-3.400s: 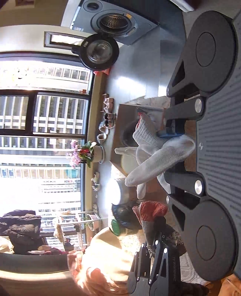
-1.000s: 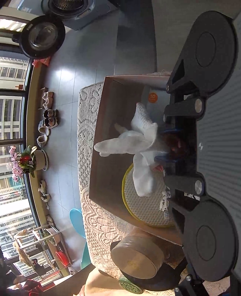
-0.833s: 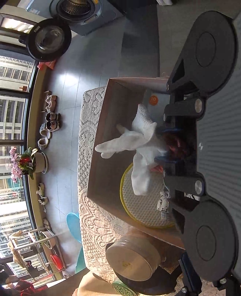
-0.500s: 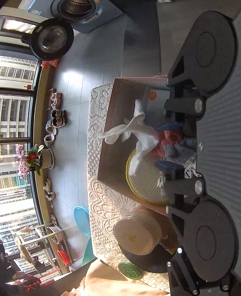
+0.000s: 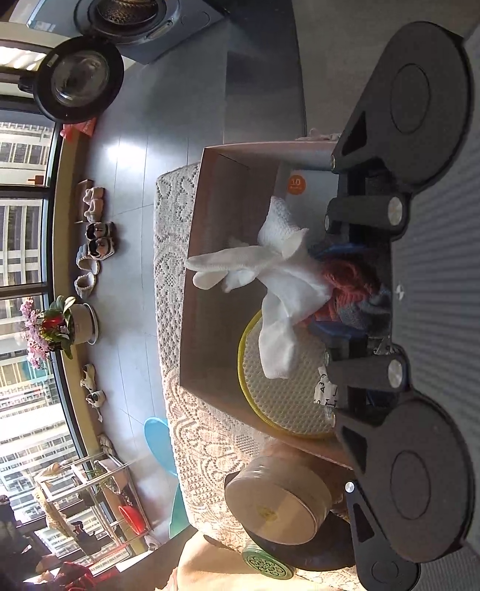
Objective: Organize soft objects
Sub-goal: 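Open the left tool to release the socks while the right opens to release the glove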
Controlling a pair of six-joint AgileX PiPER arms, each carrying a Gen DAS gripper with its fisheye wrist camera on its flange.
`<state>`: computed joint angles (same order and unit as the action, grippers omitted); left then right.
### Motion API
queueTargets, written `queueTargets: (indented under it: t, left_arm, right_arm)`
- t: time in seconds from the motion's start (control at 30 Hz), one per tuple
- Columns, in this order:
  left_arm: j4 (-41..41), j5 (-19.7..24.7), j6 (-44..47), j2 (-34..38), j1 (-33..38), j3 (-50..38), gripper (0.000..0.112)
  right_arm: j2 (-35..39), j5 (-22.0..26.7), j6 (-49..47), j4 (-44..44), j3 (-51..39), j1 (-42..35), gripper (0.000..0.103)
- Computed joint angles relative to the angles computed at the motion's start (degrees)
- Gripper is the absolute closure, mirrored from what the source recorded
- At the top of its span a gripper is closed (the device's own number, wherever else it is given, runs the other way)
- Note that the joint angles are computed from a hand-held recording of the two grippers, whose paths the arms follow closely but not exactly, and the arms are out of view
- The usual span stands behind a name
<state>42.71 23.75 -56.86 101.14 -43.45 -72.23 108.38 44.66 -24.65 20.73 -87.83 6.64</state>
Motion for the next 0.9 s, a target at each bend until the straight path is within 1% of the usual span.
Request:
queueTargets:
  t: [0.1,0.3,0.33,0.5,0.63,0.77,0.83,0.9]
  left_arm:
    - [-2.3,0.4,2.0,0.6,0.6,-1.1,0.083]
    - [-5.5,2.8,5.4,1.4,0.6,-3.4,0.086]
    - [-5.7,3.7,5.7,1.8,0.5,-4.3,0.086]
    - [-3.1,6.8,4.4,3.4,-0.2,-6.4,0.090]
    - [-2.5,8.6,4.6,4.0,-0.6,-7.4,0.091]
    - [-2.6,8.5,4.1,3.7,-0.7,-7.2,0.091]
    - [-2.9,7.1,3.5,2.9,-0.4,-6.3,0.091]
    - [-1.4,5.3,1.4,1.7,-0.3,-4.9,0.091]
  right_arm:
    - [-1.3,-0.3,-1.1,0.2,1.0,-0.6,0.067]
    - [-4.6,-1.0,-2.2,0.3,3.3,-2.0,0.067]
    - [-5.1,-1.3,-2.2,0.3,3.9,-2.2,0.067]
    - [-6.3,-3.1,-2.3,1.3,6.2,-2.8,0.067]
    - [-5.9,-2.6,-4.1,4.6,6.7,-2.5,0.066]
    - [-5.6,-2.4,-5.1,5.7,6.9,-1.6,0.066]
    - [-5.5,-2.7,-5.3,5.6,6.9,-1.1,0.066]
    - [-5.7,-2.7,-5.2,5.0,6.7,-0.9,0.066]
